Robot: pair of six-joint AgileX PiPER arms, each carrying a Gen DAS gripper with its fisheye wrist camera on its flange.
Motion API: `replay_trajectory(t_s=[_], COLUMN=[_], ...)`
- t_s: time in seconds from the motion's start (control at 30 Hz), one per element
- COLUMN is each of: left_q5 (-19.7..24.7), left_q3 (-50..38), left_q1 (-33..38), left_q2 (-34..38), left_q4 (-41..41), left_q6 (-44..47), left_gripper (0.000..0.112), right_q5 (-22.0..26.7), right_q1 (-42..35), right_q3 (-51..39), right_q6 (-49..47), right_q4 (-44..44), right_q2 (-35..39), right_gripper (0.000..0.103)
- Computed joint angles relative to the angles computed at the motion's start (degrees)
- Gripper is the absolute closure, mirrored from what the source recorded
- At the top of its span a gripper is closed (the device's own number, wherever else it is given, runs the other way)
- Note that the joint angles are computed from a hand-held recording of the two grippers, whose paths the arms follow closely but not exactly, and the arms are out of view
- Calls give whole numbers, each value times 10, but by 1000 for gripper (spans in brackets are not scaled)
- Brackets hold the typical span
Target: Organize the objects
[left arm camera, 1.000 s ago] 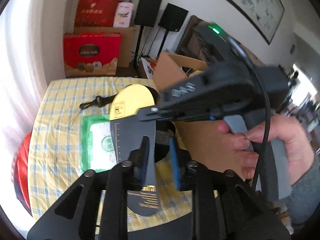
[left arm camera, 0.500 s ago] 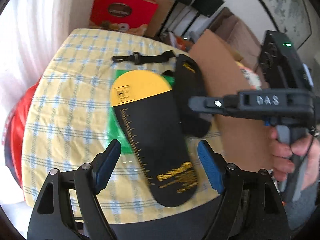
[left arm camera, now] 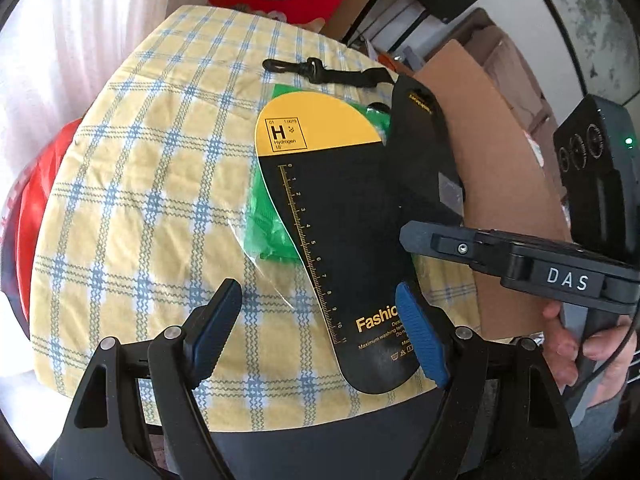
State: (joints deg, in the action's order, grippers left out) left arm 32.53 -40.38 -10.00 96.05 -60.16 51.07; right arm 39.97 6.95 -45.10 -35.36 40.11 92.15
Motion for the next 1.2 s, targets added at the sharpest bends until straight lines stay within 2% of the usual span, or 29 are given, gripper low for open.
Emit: replay_trajectory(t_s=[0.37, 0.4, 0.47, 0.53, 0.57, 0.63, 0.73, 0.87, 1.07, 1.2], left_q5=[-17, -15, -13, -21, -21, -8, 8, 20, 21, 33], left_q3=[-2, -2, -5, -3, -1, 0, 6, 7, -10, -42], left_q1=[-22, -22, -25, -29, -27, -14, 4, 12, -20, -50], left_q2=[12, 13, 16, 13, 13, 14, 4, -32, -110, -136], left_q4=[-18, -21, -18, -12, -14, -24, -40, -28, 30, 49], left_q6=[15, 18, 15, 9, 12, 23, 43, 24, -57, -99], left_gripper=[38, 45, 57, 63, 70, 74, 79, 81, 81, 81], right_q5=[8, 12, 18, 20, 19, 22, 22, 49, 88, 131], right_q1=[-5, -5, -2, 0, 2, 2, 3, -14, -41, -92], right_q3=[20, 20, 17, 18, 19, 22, 26, 24, 12, -2], right_q6=[-65, -71, -74, -76, -76, -79, -80, -79, -58, -58], right_q4=[51, 58, 67, 75, 78, 87, 87, 83, 61, 45], right_q2=[15, 17, 23, 24, 22, 19, 1, -31, -110, -173], right_gripper=[80, 80, 87, 89, 90, 91, 91, 91, 91, 91])
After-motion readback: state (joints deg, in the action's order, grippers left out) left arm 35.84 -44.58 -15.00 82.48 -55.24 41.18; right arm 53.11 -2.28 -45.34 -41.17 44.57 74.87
